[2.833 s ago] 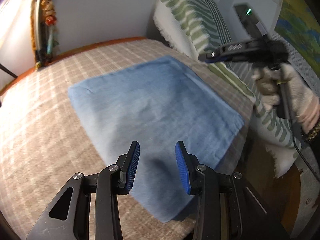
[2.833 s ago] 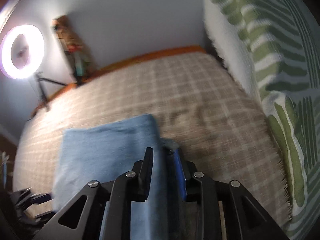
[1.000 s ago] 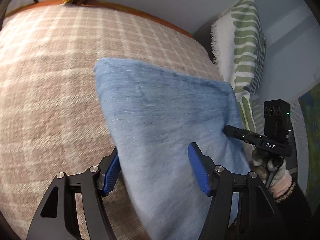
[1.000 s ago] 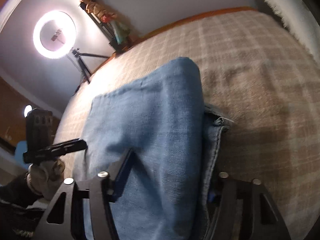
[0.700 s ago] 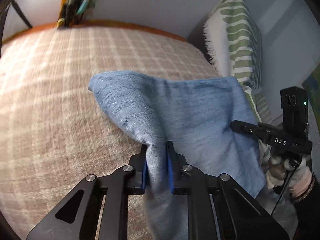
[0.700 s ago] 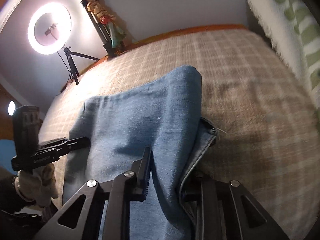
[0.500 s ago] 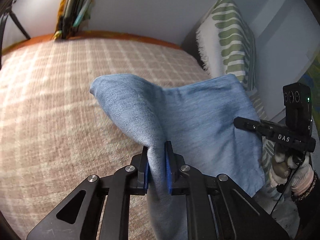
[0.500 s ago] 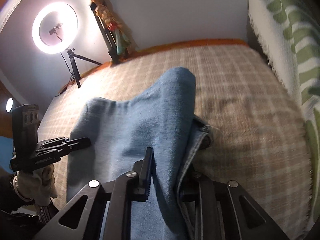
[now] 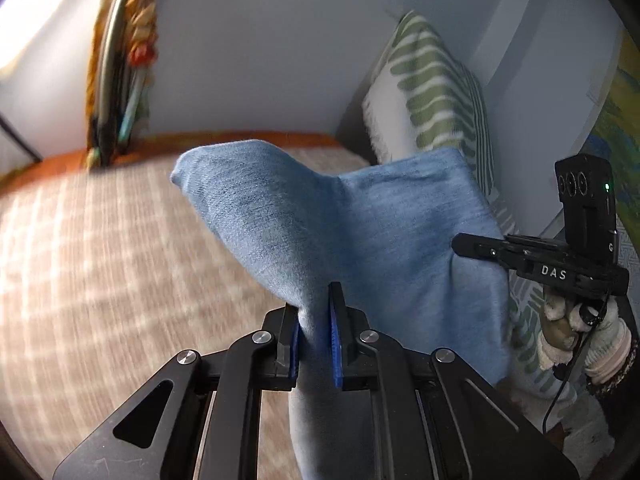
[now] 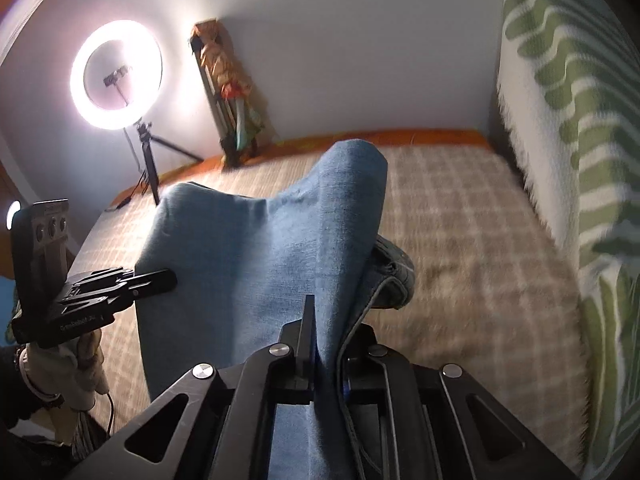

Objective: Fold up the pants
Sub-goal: 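Grasp the folded jeans with both grippers and lift them toward the pillow, then lower the folded jeans onto the bed beside the pillow and open both grippers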

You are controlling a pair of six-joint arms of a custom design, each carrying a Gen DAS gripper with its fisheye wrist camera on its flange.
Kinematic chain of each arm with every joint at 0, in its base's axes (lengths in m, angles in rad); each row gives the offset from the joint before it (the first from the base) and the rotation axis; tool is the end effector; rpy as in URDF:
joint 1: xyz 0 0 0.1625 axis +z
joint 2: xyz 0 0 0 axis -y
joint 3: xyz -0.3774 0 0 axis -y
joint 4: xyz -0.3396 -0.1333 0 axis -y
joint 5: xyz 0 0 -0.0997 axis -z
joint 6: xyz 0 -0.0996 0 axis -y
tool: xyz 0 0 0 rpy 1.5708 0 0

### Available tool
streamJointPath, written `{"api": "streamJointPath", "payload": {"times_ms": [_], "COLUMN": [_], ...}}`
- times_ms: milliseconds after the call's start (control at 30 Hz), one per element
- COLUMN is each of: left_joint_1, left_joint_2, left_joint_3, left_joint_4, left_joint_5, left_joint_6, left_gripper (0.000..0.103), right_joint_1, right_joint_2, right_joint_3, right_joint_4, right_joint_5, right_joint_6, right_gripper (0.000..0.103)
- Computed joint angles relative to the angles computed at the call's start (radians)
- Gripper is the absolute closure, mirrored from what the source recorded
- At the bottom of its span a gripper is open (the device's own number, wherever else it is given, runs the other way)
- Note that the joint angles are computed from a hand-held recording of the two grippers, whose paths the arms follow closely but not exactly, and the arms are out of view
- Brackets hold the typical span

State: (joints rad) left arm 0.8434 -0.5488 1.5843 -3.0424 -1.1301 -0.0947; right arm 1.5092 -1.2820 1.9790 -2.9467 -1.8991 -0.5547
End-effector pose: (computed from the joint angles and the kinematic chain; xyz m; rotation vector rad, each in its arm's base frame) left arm -0.2834 -0.5827 0.0277 0.7385 2.7023 -0.8187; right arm 0.0699 -0.5099 0.2955 0.4754 -2.4969 0.7263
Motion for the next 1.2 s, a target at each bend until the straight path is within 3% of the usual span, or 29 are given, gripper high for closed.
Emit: {"api": "streamJointPath", "payload": {"times_ms": [267, 700, 900, 1000, 1100, 1133, 1167, 1200], "left_joint_1": [0.042, 0.115, 0.139, 0.133, 0.127, 0.127, 0.13, 0.132], "left_joint_2": [0.098, 0.396, 0.544, 0.562, 0.574, 0.577, 0.572, 0.559], "left_joint_3": [-0.269, -0.898, -1.185, -1.209, -1.225, -1.229, -1.22, -1.197], "left_joint_4": [0.068, 0.357, 0.508, 0.524, 0.54, 0.538, 0.535, 0.53], "left_joint_5": [0.015, 0.089, 0.114, 0.143, 0.19, 0.197, 0.192, 0.186], "left_joint_6": [0.093, 0.186, 0.184, 0.209, 0.225, 0.235, 0.238, 0.233], "left_gripper": [0.093, 0.093, 0.093, 0.092, 0.087, 0.087, 0.084, 0.08], "right_joint_1": [0.055, 0.067, 0.047, 0.03, 0.02, 0.017, 0.013, 0.011], "right_joint_2": [0.165, 0.543, 0.646, 0.674, 0.699, 0.7, 0.703, 0.701], "right_joint_3": [-0.273, -0.825, -0.955, -0.988, -1.01, -1.012, -1.017, -1.01], "right_joint_4": [0.002, 0.08, 0.098, 0.094, 0.049, 0.04, 0.036, 0.017], "right_joint_5": [-0.039, -0.144, -0.18, -0.185, -0.216, -0.222, -0.223, -0.221], "right_joint_6": [-0.026, -0.1, -0.103, -0.096, -0.103, -0.102, -0.101, -0.108], "right_gripper": [0.097, 0.097, 0.097, 0.095, 0.079, 0.064, 0.058, 0.056]}}
